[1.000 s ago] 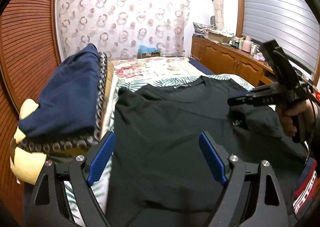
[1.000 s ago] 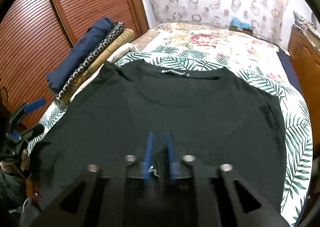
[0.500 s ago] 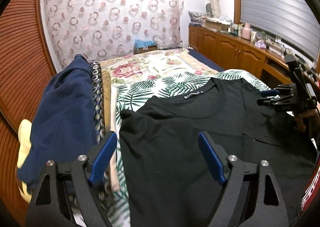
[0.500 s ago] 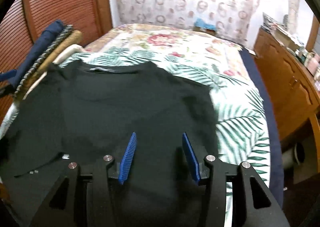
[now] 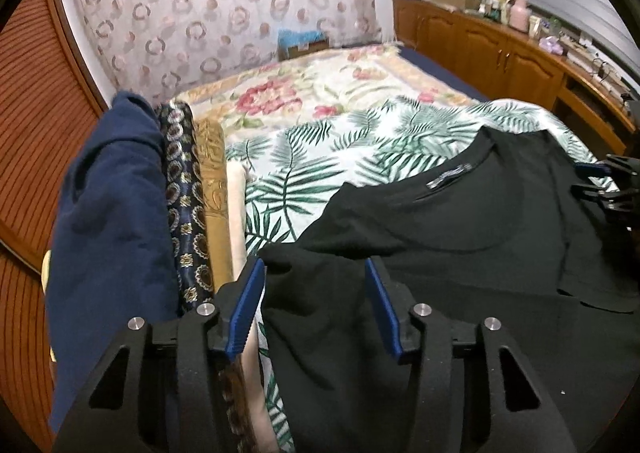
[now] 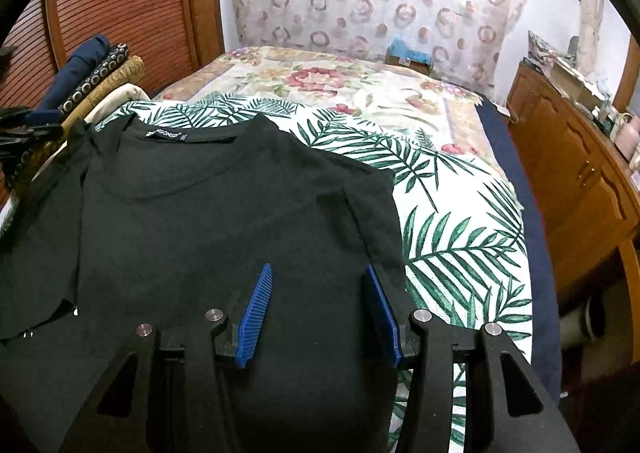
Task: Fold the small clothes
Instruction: 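Move the left tool to the shirt's collar edge and grasp it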
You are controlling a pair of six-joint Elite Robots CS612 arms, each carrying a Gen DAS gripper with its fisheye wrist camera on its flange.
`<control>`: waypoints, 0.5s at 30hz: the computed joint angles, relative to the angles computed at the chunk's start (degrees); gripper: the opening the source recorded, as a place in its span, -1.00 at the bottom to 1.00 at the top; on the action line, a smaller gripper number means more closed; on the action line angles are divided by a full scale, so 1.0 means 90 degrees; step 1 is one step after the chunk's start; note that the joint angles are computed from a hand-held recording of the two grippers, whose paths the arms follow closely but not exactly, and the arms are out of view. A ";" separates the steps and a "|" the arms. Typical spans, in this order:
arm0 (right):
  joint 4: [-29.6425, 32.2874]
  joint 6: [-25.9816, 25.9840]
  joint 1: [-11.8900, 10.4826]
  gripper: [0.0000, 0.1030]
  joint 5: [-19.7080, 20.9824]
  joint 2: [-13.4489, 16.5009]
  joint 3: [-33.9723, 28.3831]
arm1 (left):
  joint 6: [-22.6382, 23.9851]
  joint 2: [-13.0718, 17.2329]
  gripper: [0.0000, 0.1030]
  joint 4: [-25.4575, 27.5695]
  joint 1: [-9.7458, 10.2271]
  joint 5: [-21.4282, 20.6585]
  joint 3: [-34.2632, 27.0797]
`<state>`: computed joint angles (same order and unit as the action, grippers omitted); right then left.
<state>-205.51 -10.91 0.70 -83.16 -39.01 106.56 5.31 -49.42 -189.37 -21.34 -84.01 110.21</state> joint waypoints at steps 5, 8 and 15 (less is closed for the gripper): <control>-0.0009 -0.0152 -0.0080 0.18 0.0223 -0.0018 0.0081 | -0.0004 0.0088 -0.01 0.0409 -0.0002 0.0209 -0.0205; -0.0001 -0.0150 -0.0082 0.18 0.0220 -0.0017 0.0072 | 0.0048 0.0123 -0.01 0.0598 -0.0008 0.0292 -0.0284; 0.0004 -0.0176 -0.0152 0.20 0.0302 -0.0036 0.0090 | 0.0184 0.0149 -0.01 0.0712 -0.0022 0.0375 -0.0300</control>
